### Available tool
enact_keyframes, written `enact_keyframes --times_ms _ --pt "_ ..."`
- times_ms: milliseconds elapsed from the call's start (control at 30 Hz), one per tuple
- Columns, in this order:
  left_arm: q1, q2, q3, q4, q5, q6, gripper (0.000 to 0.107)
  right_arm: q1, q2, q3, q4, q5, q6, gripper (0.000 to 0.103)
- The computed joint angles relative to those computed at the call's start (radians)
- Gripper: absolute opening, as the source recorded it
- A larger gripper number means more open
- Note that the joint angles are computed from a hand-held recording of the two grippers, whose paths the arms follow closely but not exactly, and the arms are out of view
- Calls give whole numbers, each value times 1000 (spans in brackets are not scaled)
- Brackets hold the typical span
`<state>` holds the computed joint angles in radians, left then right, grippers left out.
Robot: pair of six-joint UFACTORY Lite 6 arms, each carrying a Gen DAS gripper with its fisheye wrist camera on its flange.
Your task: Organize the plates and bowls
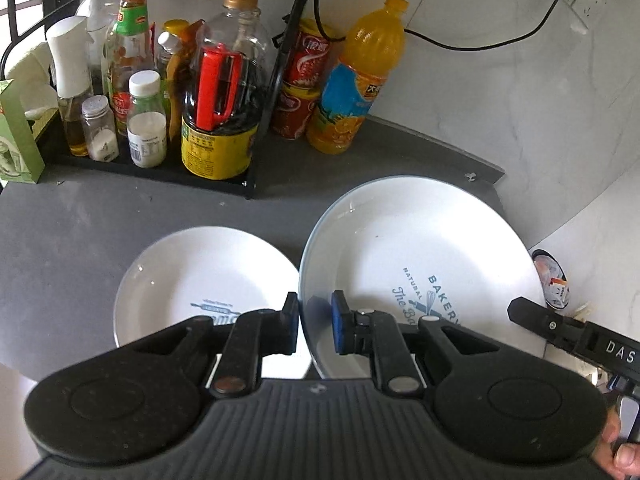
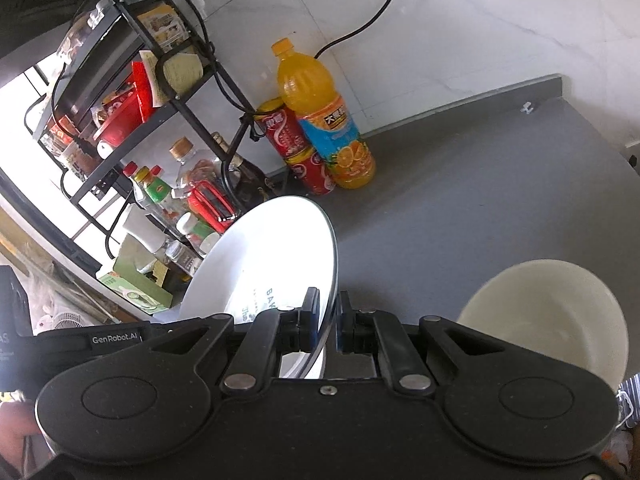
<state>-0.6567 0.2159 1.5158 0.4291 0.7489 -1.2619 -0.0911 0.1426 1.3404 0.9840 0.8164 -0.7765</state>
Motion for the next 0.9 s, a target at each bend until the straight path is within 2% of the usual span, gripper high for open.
enact_keyframes --times_ms 100,333,567,900 --pt "41 -54 -73 -32 -55 63 14 39 1 -4 -1 -36 34 8" --pt "128 -112 -154 -115 -109 214 13 122 -8 -45 16 -129 65 8" --pt "210 -138 -213 -213 -135 380 13 193 10 -79 18 -202 110 8" --pt "319 -144 -318 -378 -177 598 14 300 82 -79 -66 -284 227 8"
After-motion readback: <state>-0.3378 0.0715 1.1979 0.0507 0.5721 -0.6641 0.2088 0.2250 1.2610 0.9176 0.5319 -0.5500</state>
